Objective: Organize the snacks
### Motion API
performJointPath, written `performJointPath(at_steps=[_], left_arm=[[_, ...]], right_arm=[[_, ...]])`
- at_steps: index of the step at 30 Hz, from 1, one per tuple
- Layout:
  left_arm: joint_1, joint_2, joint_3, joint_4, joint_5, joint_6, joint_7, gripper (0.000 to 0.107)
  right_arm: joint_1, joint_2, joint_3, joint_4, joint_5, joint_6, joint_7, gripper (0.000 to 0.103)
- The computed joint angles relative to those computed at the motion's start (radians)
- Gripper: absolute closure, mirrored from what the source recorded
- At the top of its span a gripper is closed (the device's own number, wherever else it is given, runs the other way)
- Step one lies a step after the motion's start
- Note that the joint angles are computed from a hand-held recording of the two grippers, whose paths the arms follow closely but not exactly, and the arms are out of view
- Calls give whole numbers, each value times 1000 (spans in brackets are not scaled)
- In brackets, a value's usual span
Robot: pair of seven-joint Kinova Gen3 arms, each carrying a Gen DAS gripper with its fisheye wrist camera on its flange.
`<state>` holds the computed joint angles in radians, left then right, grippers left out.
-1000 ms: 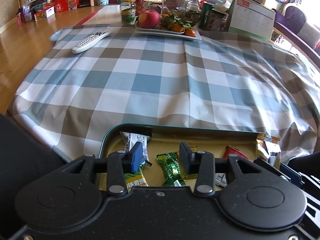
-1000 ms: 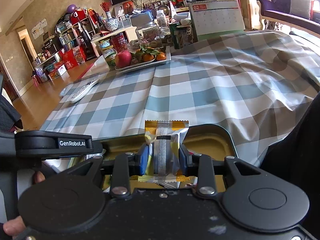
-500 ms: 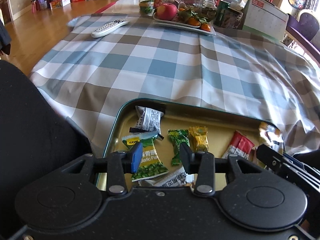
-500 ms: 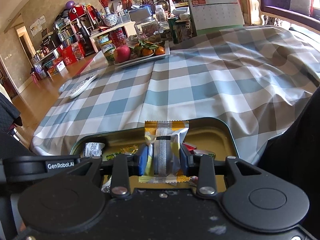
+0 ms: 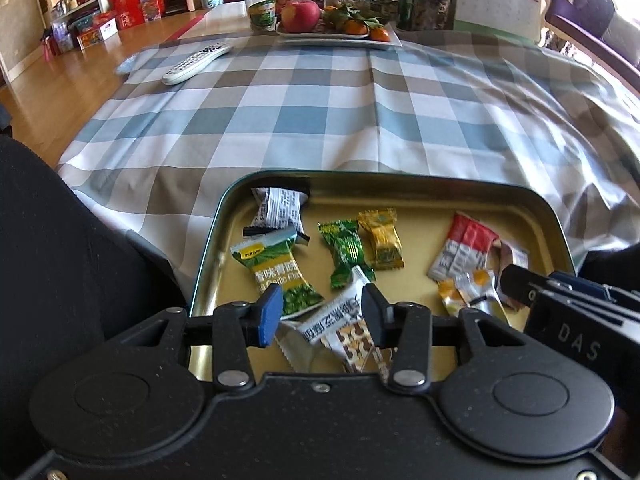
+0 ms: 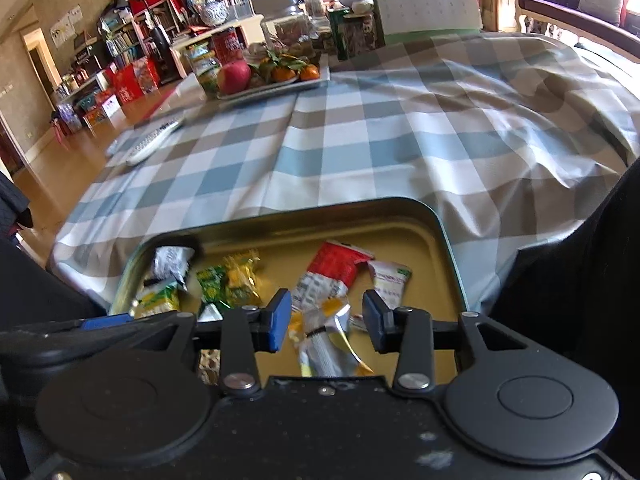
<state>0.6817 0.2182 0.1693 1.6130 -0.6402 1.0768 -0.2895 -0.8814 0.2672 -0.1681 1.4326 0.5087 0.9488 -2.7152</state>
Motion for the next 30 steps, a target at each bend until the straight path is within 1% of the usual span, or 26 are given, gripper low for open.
performJointPath(at_steps=[6,11,16,24,30], left_arm=[[34,18,4,-14,-47,41,-1,55],[29,13,3,-9,-35,32,-20,55],[15,6,2,-2,-15,21,-25,55],[20,15,1,-10,-16,32,-26,55],[9,7,-2,-2,3,17,-20,55]], right_arm=[[12,3,-7,-18,-44,49,26,61],[13,2,-8,-24,-66,78,33,61],[5,-8,-13,-11,-54,81,26,61],[6,-5,-13,-11,-52,76,18,60],[5,0,-12,-16,-52,76,15,60]])
